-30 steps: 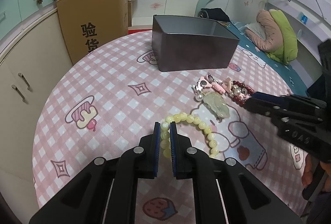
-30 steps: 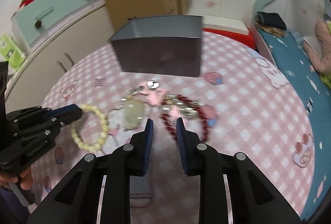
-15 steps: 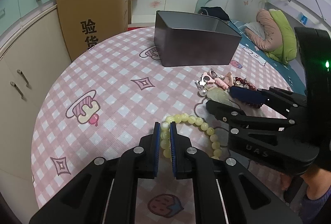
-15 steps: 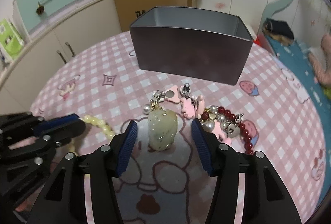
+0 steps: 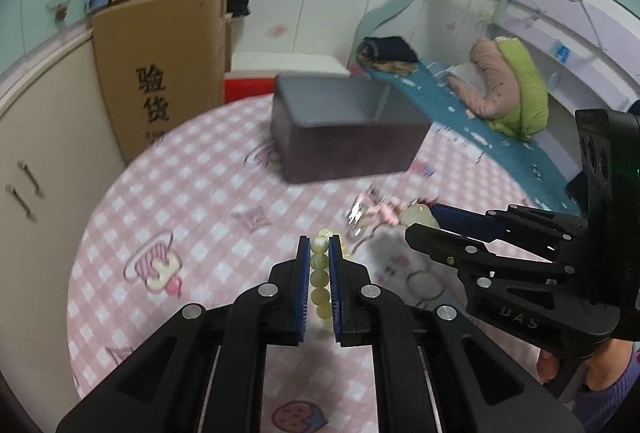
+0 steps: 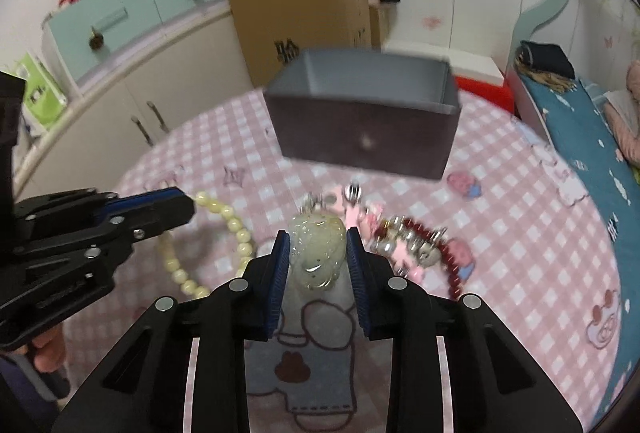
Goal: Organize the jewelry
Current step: 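Carry bracelet and pendant into the grey tin and open both grippers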
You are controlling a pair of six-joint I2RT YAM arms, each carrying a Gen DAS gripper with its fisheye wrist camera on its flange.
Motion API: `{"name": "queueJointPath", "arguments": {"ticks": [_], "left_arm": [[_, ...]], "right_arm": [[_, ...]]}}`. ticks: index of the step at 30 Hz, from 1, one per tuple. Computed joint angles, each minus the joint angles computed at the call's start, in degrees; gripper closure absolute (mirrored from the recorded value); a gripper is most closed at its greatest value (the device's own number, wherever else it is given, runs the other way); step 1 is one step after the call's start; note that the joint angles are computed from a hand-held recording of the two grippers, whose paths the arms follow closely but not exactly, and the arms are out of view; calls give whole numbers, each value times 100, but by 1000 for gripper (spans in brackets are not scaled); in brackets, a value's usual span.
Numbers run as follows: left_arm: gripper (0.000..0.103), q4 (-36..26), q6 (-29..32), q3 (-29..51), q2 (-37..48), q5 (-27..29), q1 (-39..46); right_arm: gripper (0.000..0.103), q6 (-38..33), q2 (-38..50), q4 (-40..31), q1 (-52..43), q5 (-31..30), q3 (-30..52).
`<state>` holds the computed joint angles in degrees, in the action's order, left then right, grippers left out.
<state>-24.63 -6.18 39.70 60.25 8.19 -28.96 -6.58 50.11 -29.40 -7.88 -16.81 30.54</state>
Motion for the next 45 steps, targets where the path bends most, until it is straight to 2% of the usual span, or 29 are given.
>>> {"name": "queueJointPath", "arguments": {"ticks": [8,12,17,23,29,41,45], "left_arm": [[95,-120,127,937,293,483,17],[95,-104,229,1723,709,368,-84],[95,-102,284,2769,1593,122,-194],[95,-434,249,3930,3279,111,-146],[95,-475,228,4119,4033,166,-18],[95,-339,369,3917,4140,25,64],[88,-319,264,3866,4095,45,109]], "right_arm": [[74,-430,391,-249,-1038,-868,843],[74,-351,941,-121,-1138,-959,1427],[74,-185,1841,63,-1055,-931,2137],[74,-95,2995,154,-845,-729,2782],[74,-107,3739,244,-627,-475,3059],[74,-150,4044,381,-421,-159,3037],[74,-147,4046,312,-417,-125,3080]]}}
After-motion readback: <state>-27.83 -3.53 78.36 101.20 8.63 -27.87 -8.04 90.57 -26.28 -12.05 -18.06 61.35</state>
